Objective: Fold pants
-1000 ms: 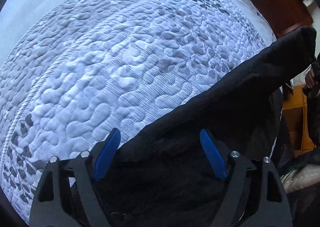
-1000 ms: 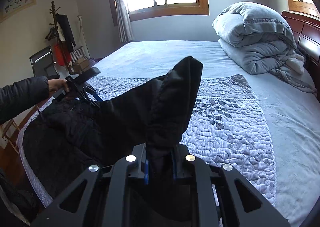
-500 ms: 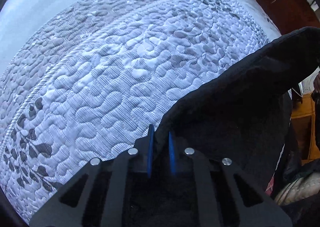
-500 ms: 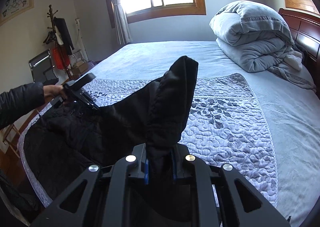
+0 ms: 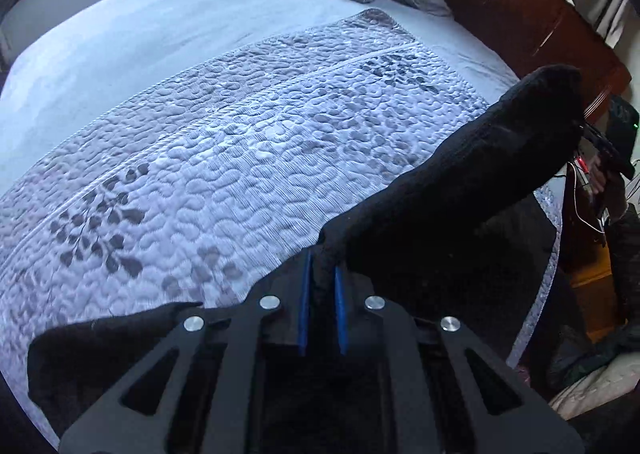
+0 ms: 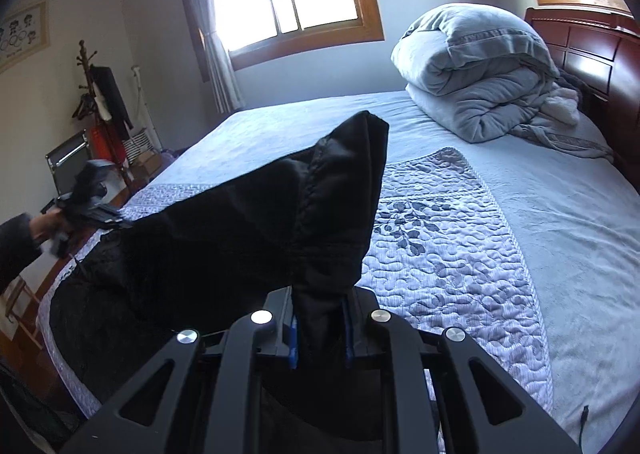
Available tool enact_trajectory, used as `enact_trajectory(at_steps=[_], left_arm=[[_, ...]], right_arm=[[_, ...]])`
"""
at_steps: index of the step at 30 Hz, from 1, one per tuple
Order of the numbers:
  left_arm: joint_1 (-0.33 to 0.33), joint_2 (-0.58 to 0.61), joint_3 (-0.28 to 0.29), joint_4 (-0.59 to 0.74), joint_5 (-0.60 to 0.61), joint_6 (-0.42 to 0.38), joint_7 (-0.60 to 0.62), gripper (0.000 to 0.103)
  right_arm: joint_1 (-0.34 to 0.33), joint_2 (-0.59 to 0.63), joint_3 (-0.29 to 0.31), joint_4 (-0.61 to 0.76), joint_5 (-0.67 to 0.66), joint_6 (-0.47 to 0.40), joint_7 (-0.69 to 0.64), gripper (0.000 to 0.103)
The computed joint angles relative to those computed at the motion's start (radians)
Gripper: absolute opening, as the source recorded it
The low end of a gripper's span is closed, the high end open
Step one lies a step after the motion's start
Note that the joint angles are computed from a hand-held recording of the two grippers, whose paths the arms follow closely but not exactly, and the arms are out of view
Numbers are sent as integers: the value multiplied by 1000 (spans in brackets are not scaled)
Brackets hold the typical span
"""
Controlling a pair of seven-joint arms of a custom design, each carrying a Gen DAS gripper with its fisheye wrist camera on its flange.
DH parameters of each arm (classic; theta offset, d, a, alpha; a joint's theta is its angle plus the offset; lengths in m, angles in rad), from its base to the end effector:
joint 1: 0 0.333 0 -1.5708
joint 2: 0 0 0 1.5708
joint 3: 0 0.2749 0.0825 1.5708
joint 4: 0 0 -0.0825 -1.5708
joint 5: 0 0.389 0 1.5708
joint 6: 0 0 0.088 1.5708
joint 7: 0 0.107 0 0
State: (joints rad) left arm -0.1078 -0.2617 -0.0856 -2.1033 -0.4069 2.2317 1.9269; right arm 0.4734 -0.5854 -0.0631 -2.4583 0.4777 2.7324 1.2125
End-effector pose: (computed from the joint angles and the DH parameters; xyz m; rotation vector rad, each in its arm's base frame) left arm 0.5157 -0.1162 0.5314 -1.6872 2.4451 -0.7762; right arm 0.4214 0.1606 0.5623 -1.8729 1.2307 -0.3391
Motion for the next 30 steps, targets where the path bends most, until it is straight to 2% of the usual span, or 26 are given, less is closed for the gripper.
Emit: enact_trajectory(at_steps=[8, 15, 23, 30], left_arm=[[-58, -355, -20, -305, -9, 71, -168, 9], [-140, -593, -57, -495, 30, 82, -357, 9], [-264, -768, -87, -630, 43, 41, -559, 10], [-351, -835, -106, -751, 37, 55, -695, 12]], right_arm=[[0, -43, 1, -42, 16, -5, 34, 16], [-25, -134, 32, -133, -32, -24, 112, 16], [-19, -204, 29, -217, -65, -9, 188, 16], [3, -244, 12, -266, -80, -6, 219, 16]])
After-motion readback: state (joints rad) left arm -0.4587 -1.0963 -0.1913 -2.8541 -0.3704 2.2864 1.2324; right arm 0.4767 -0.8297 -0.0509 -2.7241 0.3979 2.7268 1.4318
